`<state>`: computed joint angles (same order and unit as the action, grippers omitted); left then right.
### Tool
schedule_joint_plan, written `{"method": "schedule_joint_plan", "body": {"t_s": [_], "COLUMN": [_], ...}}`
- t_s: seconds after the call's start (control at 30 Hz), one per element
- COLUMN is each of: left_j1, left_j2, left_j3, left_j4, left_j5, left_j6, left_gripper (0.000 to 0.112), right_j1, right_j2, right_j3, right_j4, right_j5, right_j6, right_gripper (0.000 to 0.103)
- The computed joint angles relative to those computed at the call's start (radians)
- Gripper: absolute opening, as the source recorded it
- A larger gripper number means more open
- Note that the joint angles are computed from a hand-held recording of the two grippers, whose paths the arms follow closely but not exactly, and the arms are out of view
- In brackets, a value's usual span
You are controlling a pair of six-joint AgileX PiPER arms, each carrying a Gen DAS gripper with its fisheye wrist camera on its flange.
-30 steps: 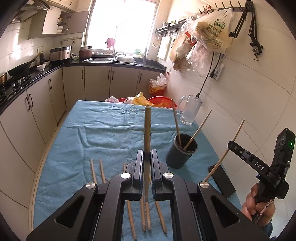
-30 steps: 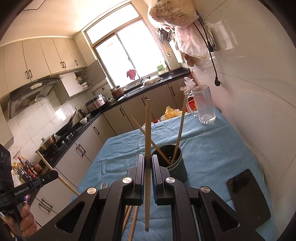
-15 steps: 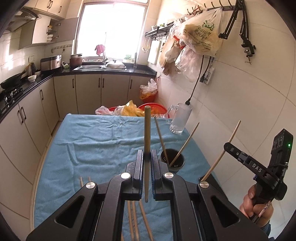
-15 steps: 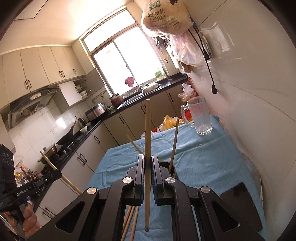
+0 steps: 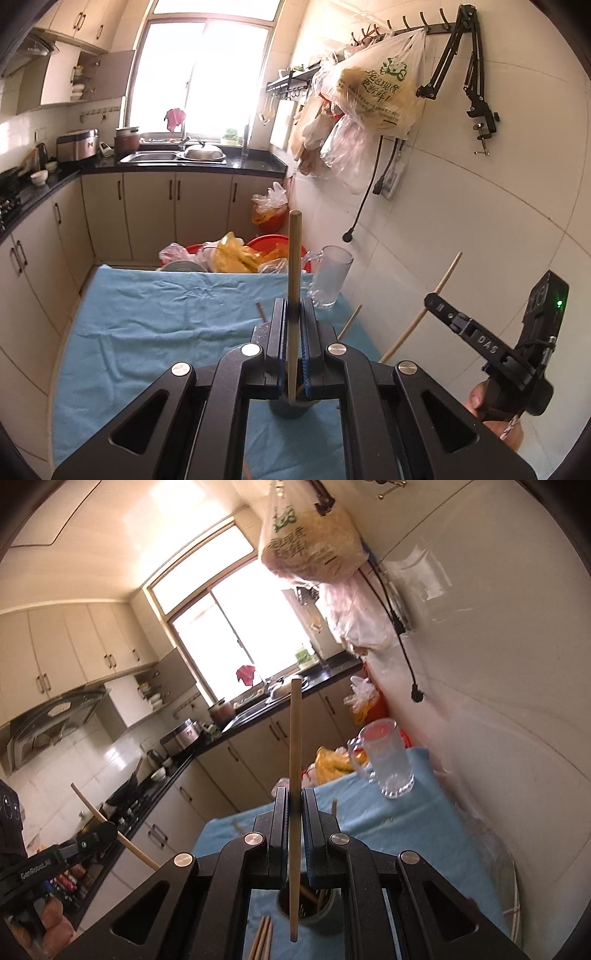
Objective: Organize utensils
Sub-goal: 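Lower the held chopstick into the black cup with the right tool while the left tool lowers its own, then open the left tool to drop its chopstick in the cup while the right tool opens and withdraws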
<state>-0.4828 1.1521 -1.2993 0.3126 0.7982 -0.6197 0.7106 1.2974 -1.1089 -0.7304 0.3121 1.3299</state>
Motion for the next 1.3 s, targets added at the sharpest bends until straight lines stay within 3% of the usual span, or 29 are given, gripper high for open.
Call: {"method": "schedule_joint_plan", "body": {"t_s": [0.53, 1.03, 1.17, 1.3], "left_j1": [0.134, 0.184, 0.185, 0.173], "left_j2": [0.197, 0.252, 0.238, 0.21], "left_j3": [0.083, 0.13, 0.129, 0.143], "left_j4": [-0.224, -0.297, -0.314, -0.256], "left_j5": [-0.169, -0.221, -0.214, -0.217], "left_j6": [0.159, 0.238, 0.251, 0.19], "left_gripper": [0.006, 0.007, 0.012, 0.027], "right_j1": [-0.096, -0.117, -0.109, -0.098], "right_j2": [0.245, 0.371, 0.359, 0.326], "right_j3": [-0.082, -0.131, -0.125, -0.102], "right_j4": [0.274, 0.709, 0.654, 0.546], "right_j5": [-0.096, -0.089, -0.087, -0.088], "right_j6": [-0.234, -0.667, -0.619, -0.511], "right_gripper": [0.007, 0.008, 0.009, 0.028]}}
